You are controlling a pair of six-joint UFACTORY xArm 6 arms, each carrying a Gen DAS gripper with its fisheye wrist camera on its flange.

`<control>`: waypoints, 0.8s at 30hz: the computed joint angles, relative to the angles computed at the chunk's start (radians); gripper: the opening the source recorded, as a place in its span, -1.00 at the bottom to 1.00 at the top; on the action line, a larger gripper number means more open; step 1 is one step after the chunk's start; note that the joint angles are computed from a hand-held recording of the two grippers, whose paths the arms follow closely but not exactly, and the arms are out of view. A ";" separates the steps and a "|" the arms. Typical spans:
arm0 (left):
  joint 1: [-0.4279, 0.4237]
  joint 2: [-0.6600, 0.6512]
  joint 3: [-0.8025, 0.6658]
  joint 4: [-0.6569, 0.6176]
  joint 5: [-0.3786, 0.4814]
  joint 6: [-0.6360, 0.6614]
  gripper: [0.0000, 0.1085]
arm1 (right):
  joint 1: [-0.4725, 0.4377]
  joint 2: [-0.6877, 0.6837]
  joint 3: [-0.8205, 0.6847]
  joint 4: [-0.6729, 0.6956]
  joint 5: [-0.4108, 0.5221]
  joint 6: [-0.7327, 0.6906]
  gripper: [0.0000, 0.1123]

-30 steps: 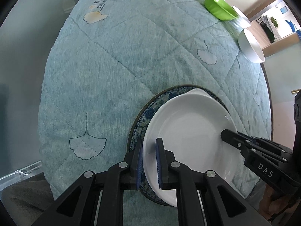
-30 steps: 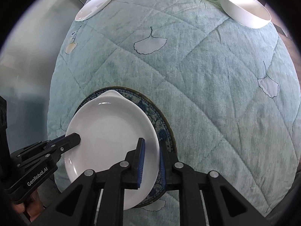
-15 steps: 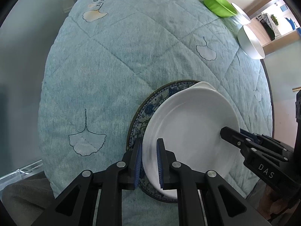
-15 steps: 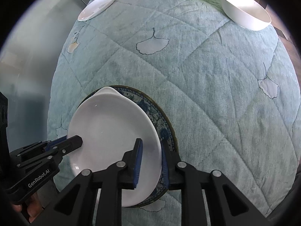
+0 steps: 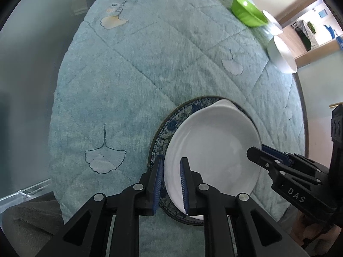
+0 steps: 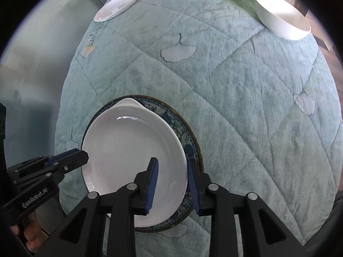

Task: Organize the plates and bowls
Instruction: 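Open both grippers and lift them away from the stacked dishes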

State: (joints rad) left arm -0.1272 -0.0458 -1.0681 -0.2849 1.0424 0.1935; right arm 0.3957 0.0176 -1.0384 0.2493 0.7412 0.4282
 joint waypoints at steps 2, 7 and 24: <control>0.010 -0.014 -0.004 -0.009 -0.006 0.006 -0.49 | 0.001 -0.012 -0.006 -0.058 0.010 0.022 -0.01; 0.018 -0.087 -0.006 0.122 -0.080 -0.107 0.48 | -0.014 -0.123 0.059 -0.099 -0.059 0.020 0.51; 0.050 0.089 -0.598 0.089 0.108 -0.044 0.33 | -0.175 -0.085 -0.341 -0.027 0.126 -0.166 0.59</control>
